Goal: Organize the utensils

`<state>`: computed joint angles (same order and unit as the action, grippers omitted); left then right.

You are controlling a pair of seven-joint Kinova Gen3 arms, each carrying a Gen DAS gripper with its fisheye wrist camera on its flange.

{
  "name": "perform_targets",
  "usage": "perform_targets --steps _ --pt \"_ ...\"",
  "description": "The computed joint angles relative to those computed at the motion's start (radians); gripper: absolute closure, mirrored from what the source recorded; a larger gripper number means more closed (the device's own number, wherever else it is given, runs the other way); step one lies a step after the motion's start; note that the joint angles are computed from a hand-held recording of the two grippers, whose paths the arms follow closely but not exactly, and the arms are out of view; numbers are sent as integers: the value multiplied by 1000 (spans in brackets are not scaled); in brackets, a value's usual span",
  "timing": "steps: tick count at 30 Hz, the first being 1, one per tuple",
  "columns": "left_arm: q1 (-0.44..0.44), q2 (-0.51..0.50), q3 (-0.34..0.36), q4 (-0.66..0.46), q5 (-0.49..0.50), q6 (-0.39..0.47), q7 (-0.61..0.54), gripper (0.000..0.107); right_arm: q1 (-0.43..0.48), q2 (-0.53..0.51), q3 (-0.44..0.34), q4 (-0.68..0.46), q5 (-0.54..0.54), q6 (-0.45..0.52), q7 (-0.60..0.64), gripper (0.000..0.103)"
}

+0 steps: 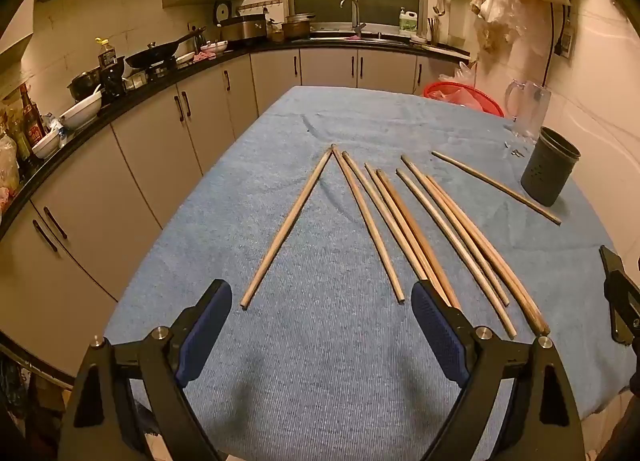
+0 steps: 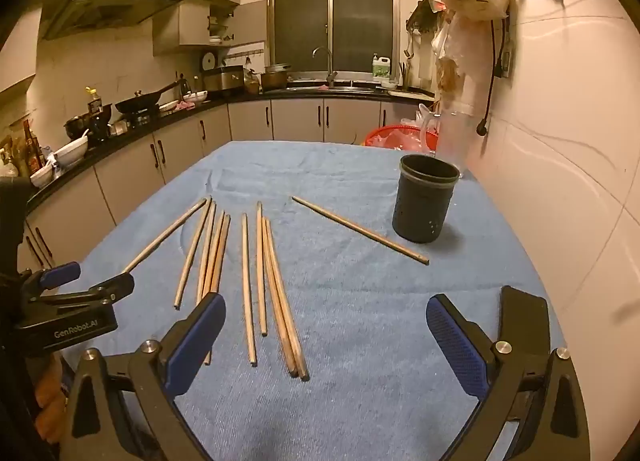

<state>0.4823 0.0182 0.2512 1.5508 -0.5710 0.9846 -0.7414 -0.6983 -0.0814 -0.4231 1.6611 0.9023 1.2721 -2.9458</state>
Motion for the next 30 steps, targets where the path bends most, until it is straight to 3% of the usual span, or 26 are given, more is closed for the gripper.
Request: perform_targets --steps 5,14,30 --pt "0 -40 15 48 -38 -39 48 16 -49 -1 -48 29 73 54 -108 1" --pt "2 -44 47 51 -53 -27 34 16 5 -62 -32 88 68 -38 -104 1" --pt "8 -48 51 58 -45 -27 27 16 60 -76 -78 113 58 -65 -116 1"
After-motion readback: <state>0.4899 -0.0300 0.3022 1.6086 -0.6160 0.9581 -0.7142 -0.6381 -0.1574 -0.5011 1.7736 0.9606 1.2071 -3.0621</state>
